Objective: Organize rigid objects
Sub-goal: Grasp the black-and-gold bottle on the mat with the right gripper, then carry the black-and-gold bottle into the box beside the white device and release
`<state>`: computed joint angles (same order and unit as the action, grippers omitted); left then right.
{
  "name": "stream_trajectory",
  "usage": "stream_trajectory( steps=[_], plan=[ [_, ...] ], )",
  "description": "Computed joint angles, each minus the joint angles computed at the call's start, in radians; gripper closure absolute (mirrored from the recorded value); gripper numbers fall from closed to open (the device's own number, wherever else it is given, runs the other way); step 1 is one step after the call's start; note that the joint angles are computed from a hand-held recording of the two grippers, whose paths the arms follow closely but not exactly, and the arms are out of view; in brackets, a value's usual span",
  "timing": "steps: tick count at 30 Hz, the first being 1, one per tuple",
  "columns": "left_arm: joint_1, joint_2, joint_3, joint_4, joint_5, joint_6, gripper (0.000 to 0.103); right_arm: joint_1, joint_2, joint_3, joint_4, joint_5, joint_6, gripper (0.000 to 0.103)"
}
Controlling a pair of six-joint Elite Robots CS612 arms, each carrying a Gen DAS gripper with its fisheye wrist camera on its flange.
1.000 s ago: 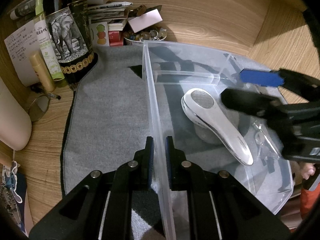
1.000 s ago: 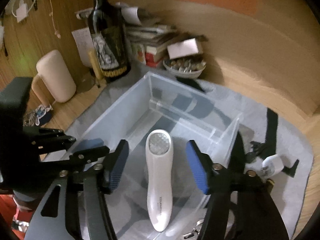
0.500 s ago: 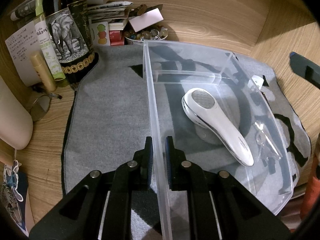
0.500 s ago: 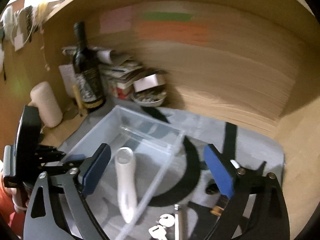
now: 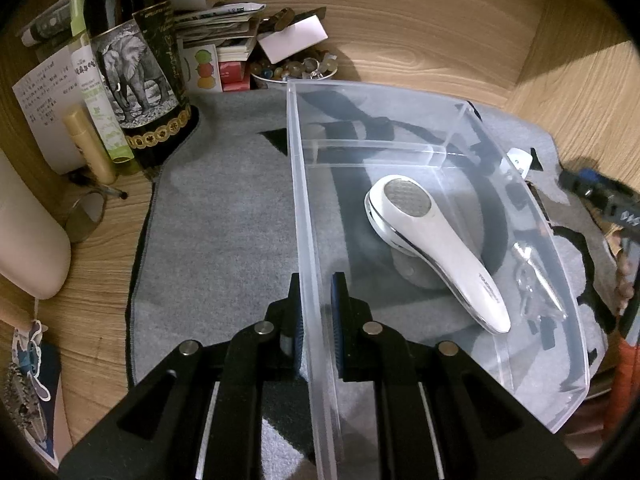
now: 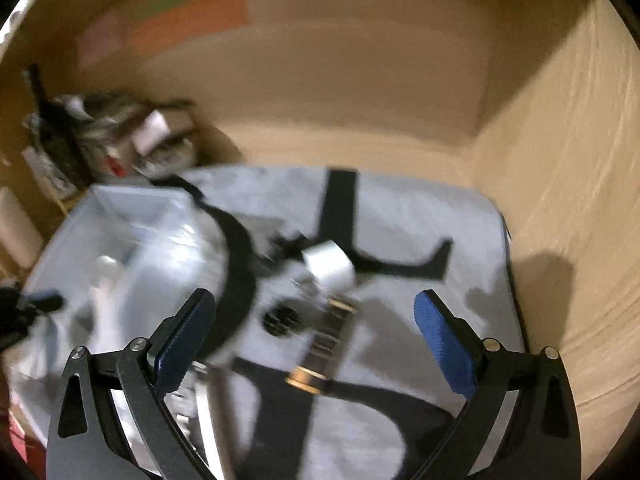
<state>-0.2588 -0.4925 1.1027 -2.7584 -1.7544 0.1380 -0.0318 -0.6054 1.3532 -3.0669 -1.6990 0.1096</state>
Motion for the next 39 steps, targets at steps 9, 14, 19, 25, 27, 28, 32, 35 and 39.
stream_trajectory(
  steps=[9,14,19,25,27,28,32,35,39],
  plan=[
    [-0.003,-0.002,0.002,0.002,0.012,0.0,0.092,-0.019,0.027,-0.021,0.14,0.075,-0.014,0.037],
    [-0.003,-0.002,0.002,0.001,0.011,0.001,0.092,-0.017,0.024,-0.008,0.108,0.068,-0.041,0.073],
    [-0.002,-0.002,0.001,0.002,0.009,0.001,0.092,-0.02,0.019,0.003,0.087,0.083,-0.024,0.08],
    [-0.002,-0.002,0.002,0.001,0.01,0.0,0.092,-0.019,0.009,0.015,0.036,0.076,-0.021,0.081],
    [-0.002,-0.002,0.002,0.001,0.01,0.0,0.092,-0.017,0.008,0.013,0.016,0.072,-0.025,0.081],
    [-0.002,-0.002,0.002,0.001,0.01,0.0,0.092,-0.016,0.005,0.015,0.003,0.068,-0.027,0.081],
    [-0.002,-0.002,0.002,0.001,0.01,-0.001,0.092,-0.011,-0.013,0.026,-0.052,0.077,-0.049,0.081],
    [-0.003,-0.002,0.003,0.0,0.011,-0.001,0.092,-0.004,-0.025,0.035,-0.098,0.088,-0.065,0.081],
    [-0.003,-0.002,0.003,-0.001,0.012,-0.001,0.092,0.012,-0.031,0.027,-0.143,0.108,-0.098,0.081]
  ],
)
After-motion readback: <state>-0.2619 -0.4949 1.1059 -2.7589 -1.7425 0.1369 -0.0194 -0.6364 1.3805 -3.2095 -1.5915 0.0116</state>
